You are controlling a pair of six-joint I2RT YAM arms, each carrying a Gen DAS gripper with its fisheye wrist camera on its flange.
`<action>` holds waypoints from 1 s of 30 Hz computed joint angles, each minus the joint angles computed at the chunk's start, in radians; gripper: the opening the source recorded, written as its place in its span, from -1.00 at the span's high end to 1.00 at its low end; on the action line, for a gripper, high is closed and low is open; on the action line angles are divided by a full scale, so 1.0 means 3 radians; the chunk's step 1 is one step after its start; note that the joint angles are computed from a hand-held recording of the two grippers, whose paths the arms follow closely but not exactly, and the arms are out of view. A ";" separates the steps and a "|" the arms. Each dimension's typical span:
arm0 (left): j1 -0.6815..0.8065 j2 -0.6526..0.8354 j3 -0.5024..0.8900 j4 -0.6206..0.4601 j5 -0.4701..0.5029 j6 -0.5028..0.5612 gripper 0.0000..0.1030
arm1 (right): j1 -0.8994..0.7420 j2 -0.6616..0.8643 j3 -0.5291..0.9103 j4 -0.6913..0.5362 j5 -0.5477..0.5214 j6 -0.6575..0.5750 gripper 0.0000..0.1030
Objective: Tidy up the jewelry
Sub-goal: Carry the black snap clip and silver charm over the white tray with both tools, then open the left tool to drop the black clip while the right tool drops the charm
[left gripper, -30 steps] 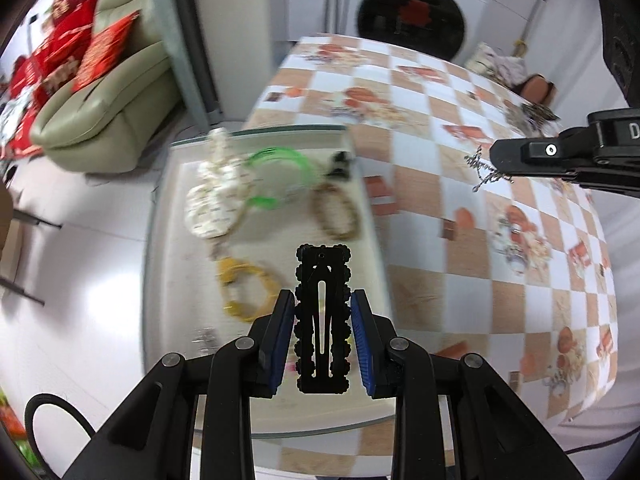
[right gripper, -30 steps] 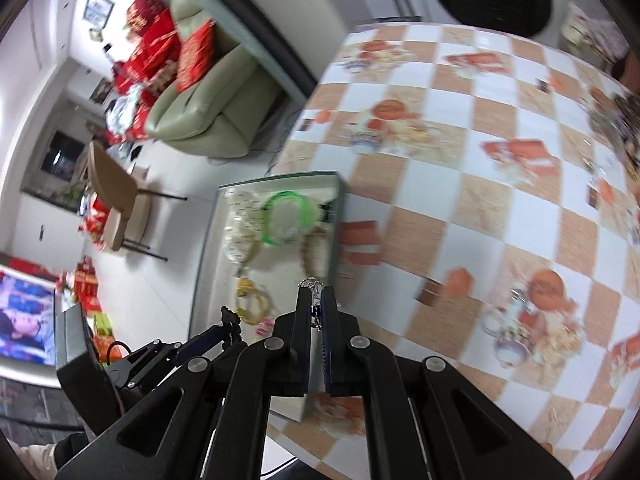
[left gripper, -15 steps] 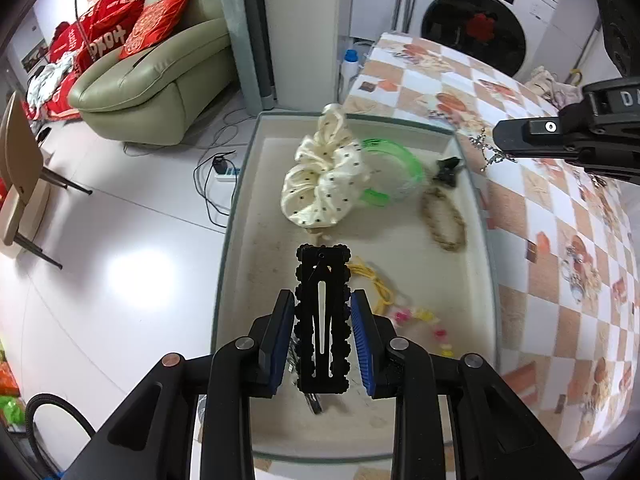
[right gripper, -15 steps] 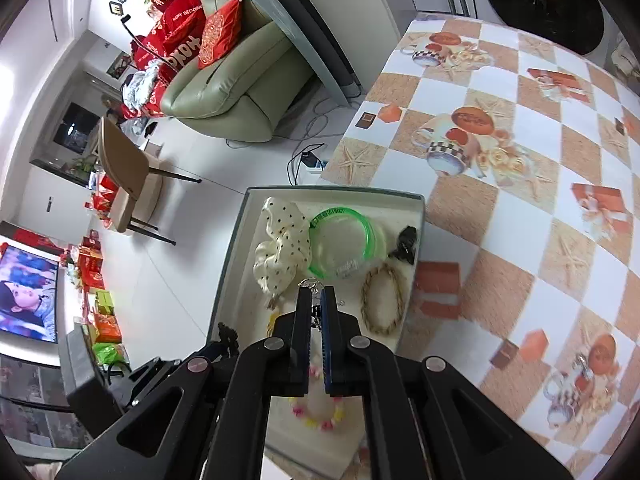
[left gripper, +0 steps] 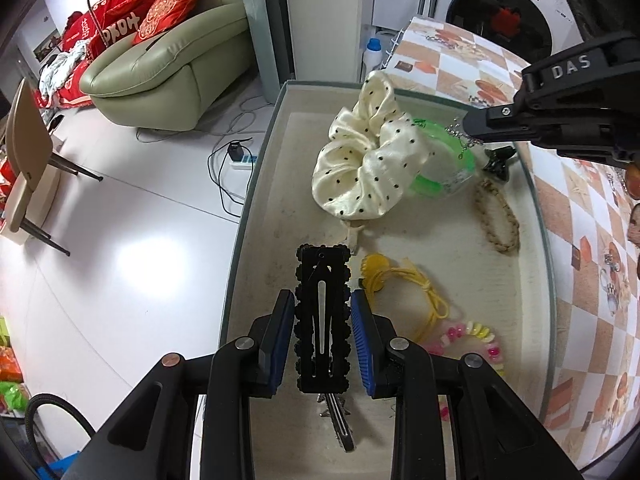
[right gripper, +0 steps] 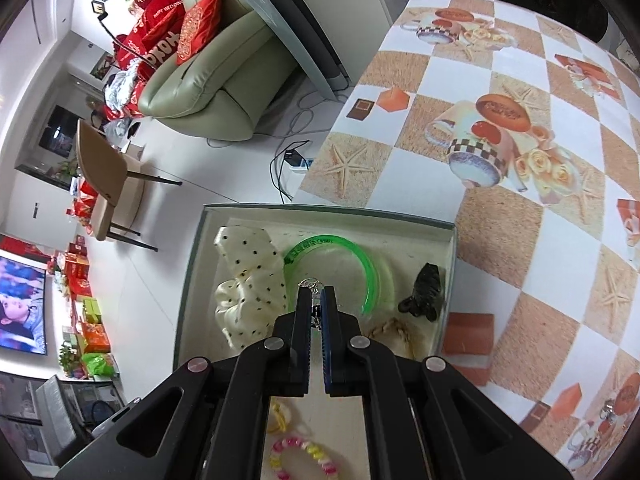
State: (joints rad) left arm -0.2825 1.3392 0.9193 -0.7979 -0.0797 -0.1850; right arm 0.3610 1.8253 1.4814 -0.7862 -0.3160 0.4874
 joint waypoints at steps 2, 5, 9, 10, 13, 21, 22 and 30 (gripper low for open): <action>0.0026 0.0002 -0.0022 0.0012 0.0012 0.0014 0.34 | 0.0017 0.0071 0.0008 0.0036 0.0012 0.0004 0.91; 0.0025 0.0008 -0.0047 0.0026 0.0004 0.0008 0.34 | 0.0043 0.0129 0.0024 0.0040 0.0034 -0.0013 0.91; 0.0020 0.0040 -0.0061 0.0050 0.0014 -0.0006 0.34 | 0.0075 0.0222 0.0072 0.0009 0.0102 -0.0062 0.91; 0.0029 0.0042 -0.0070 0.0057 0.0033 -0.0003 0.34 | 0.0081 0.0241 0.0079 0.0005 0.0113 -0.0068 0.91; 0.0038 0.0063 -0.0076 0.0053 0.0074 0.0001 0.33 | 0.0095 0.0287 0.0093 -0.0024 0.0147 -0.0104 0.91; -0.0027 0.0134 -0.0028 0.0015 0.0005 -0.0042 0.33 | 0.0127 0.0321 0.0115 -0.0106 0.0212 -0.0153 0.90; -0.0029 0.0148 -0.0020 0.0010 -0.0001 -0.0046 0.33 | 0.0126 0.0321 0.0122 -0.0120 0.0207 -0.0159 0.90; -0.0062 0.0219 0.0097 -0.0088 -0.0065 -0.0087 -0.35 | 0.0152 0.0331 0.0244 -0.0208 0.0186 -0.0136 0.62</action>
